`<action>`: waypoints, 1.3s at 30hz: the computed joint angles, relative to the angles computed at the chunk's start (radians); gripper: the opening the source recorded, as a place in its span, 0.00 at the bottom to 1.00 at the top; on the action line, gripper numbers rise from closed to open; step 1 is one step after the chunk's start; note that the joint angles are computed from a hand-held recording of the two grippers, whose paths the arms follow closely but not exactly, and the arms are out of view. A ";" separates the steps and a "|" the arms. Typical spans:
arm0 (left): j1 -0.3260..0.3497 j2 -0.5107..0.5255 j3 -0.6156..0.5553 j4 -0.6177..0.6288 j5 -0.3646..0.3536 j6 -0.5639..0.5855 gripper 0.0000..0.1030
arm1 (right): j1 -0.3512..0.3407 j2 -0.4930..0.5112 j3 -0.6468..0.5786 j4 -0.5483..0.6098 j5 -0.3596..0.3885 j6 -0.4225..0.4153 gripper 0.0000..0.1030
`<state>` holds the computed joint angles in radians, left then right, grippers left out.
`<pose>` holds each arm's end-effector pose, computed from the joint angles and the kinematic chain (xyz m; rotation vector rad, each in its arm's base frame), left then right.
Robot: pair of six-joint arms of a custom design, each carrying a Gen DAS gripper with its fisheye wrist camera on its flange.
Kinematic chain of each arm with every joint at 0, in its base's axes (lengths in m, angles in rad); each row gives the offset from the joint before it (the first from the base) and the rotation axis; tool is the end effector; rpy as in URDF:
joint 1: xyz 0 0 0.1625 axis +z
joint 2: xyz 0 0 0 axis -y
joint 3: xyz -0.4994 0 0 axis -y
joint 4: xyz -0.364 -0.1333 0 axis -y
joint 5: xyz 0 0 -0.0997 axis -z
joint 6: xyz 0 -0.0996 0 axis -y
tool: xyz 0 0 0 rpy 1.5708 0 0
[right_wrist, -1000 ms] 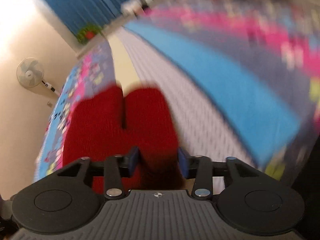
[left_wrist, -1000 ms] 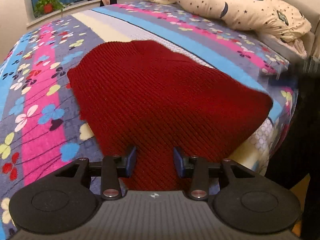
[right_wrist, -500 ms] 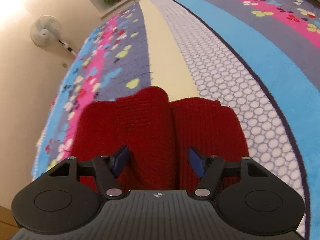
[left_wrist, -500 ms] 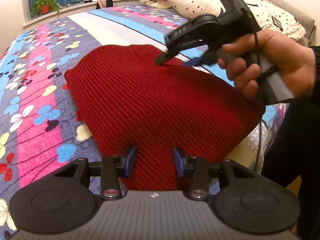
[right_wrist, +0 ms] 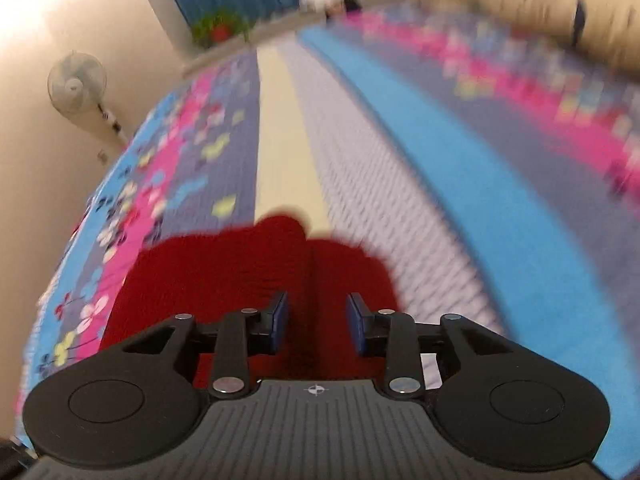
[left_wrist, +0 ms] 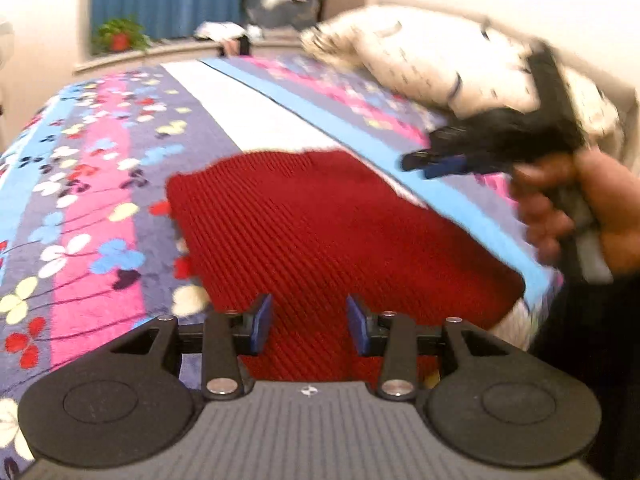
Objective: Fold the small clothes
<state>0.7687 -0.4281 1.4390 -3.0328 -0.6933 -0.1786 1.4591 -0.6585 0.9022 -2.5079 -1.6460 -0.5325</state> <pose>-0.4041 -0.6828 0.0476 0.4857 2.3419 -1.0068 0.0260 -0.8969 0.3676 0.5307 -2.6616 0.8977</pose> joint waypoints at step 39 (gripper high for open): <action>-0.011 -0.008 -0.030 0.310 0.110 -0.321 0.76 | -0.048 -0.134 0.209 0.091 0.021 -0.341 0.66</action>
